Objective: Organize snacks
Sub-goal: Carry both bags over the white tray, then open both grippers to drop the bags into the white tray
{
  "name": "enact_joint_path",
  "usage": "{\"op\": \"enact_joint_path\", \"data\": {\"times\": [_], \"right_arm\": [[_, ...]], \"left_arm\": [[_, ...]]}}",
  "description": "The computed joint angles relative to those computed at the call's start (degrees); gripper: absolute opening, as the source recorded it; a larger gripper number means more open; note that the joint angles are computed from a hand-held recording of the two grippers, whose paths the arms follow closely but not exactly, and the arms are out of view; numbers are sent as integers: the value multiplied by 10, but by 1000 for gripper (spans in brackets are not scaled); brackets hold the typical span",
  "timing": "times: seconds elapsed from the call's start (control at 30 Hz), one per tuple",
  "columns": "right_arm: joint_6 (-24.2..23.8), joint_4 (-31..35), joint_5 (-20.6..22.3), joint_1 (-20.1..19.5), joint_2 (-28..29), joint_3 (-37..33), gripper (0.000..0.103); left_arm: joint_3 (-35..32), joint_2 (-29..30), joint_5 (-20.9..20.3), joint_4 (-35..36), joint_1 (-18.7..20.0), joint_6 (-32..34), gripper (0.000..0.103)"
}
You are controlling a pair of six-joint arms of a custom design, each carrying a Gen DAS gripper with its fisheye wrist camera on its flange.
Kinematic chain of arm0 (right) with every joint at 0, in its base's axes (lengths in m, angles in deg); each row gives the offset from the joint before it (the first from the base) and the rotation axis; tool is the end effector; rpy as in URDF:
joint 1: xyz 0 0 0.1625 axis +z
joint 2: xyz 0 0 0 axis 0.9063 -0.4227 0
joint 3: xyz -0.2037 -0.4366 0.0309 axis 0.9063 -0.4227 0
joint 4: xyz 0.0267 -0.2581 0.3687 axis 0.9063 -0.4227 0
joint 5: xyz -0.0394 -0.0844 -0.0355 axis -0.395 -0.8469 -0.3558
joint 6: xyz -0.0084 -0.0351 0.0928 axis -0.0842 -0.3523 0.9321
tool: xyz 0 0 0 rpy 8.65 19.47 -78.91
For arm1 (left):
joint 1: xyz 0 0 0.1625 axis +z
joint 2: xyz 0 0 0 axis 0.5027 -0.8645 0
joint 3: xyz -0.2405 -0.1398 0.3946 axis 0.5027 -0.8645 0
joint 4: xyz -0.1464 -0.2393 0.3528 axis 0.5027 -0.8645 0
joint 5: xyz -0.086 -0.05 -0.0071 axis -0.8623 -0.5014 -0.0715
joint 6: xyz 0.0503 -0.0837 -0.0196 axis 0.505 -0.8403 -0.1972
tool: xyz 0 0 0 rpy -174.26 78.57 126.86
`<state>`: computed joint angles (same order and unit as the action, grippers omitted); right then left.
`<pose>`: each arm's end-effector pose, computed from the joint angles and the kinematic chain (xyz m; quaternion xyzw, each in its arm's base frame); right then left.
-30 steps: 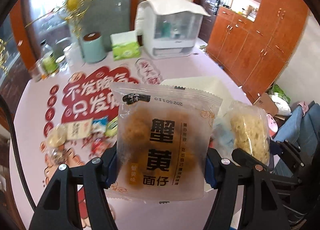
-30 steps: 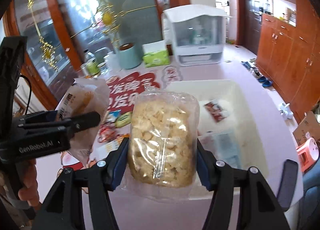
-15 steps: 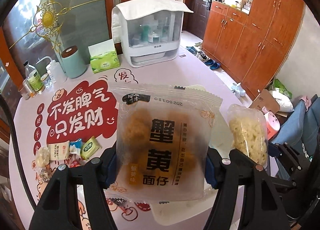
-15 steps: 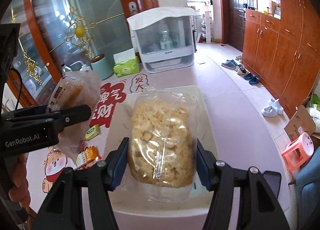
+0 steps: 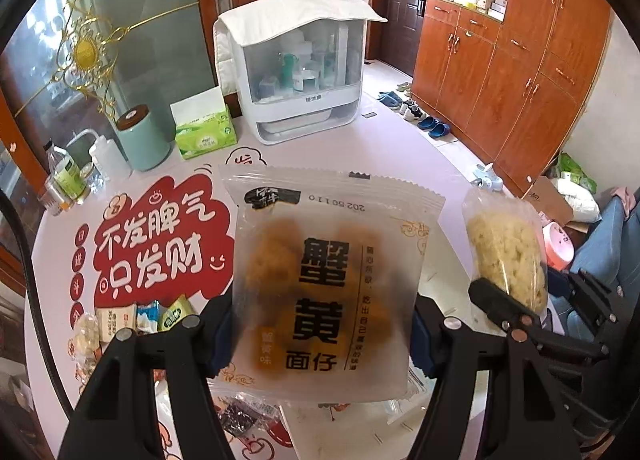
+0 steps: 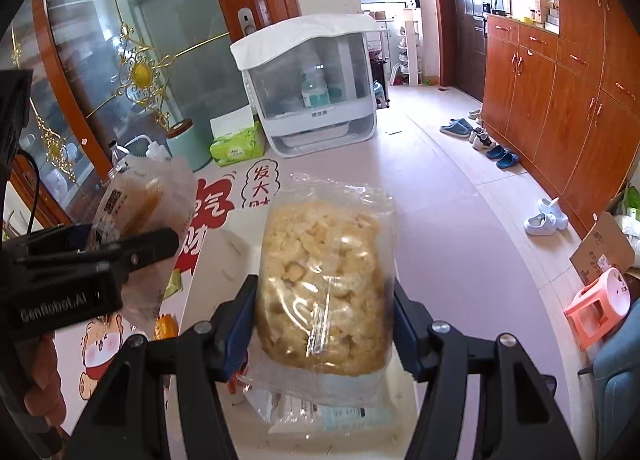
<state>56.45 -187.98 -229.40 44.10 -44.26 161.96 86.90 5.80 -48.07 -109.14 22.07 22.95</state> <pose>0.2649 -0.6028 0.1896 -0.0534 -0.8308 0.4369 0.3406 -0.3280 -0.7239 0.2013 0.4205 0.8625 -0.1479 0.2396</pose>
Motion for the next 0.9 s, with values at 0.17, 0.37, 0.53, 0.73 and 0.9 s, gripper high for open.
{"op": "enact_joint_path", "data": {"times": [0.17, 0.37, 0.53, 0.73, 0.9], "right_arm": [[-4, 19, 1, -11, 3, -14, 61], [4, 55, 1, -20, 10, -26, 61], [-3, 64, 3, -25, 13, -32, 61], [6, 87, 17, -36, 16, -36, 61], [12, 93, 41, -39, 11, -23, 62]], "left_arm": [[-6, 13, 8, -10, 1, 7, 67], [-14, 23, 19, -15, -2, 20, 67], [-28, 38, 25, -29, -6, 38, 67], [-54, 60, 14, -10, -4, 45, 87], [-54, 66, 25, -7, -7, 47, 95]]}}
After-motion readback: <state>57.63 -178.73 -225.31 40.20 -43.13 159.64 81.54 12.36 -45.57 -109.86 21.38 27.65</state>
